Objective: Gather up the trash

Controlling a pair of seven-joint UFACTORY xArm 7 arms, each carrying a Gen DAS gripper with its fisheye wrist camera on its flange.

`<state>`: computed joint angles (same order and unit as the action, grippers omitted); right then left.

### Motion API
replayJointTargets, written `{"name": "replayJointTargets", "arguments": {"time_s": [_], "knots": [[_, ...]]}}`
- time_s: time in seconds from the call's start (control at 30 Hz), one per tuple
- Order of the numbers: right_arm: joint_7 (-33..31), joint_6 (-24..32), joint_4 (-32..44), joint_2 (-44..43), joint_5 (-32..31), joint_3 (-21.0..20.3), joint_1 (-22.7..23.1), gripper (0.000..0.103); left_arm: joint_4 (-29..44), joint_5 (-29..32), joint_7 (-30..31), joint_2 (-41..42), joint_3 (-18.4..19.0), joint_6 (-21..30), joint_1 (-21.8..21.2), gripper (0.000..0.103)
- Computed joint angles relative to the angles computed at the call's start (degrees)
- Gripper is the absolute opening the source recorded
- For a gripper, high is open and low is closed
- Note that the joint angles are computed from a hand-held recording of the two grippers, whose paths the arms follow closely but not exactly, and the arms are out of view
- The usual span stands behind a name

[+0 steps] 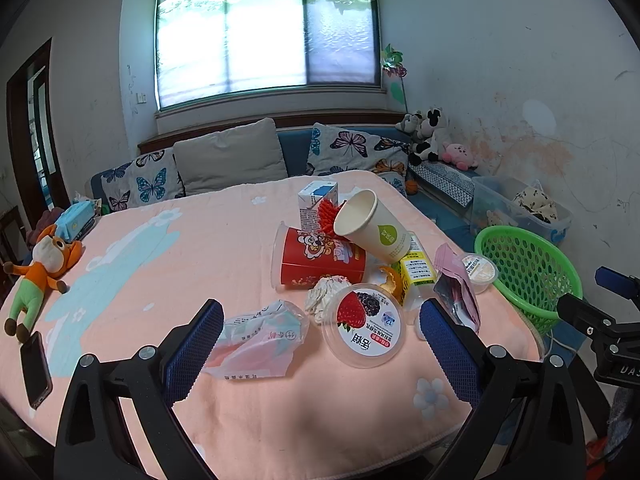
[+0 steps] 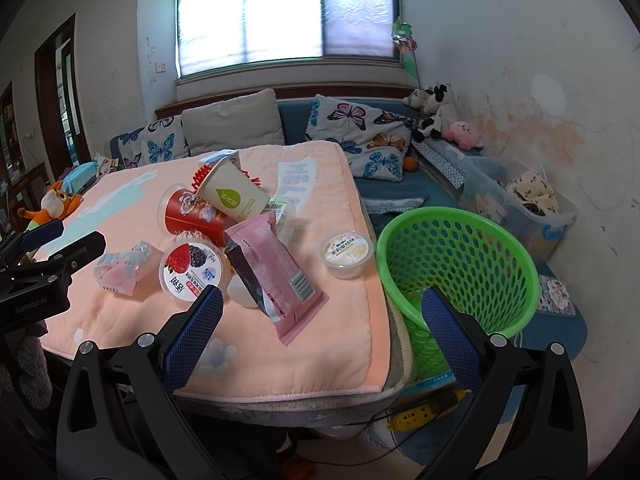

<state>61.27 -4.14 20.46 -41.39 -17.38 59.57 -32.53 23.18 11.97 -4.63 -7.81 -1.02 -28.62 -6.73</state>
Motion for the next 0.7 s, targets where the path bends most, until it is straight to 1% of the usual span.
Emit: {"name": "replayJointTargets", "arguments": {"time_s": [0.7], "knots": [[-0.05,-0.07,0.17,0.29,-0.16,0.03,-0.17,0.099,0.33,-0.35,0.33,0.84,-0.21,-0.33,0.28,0.096]]}}
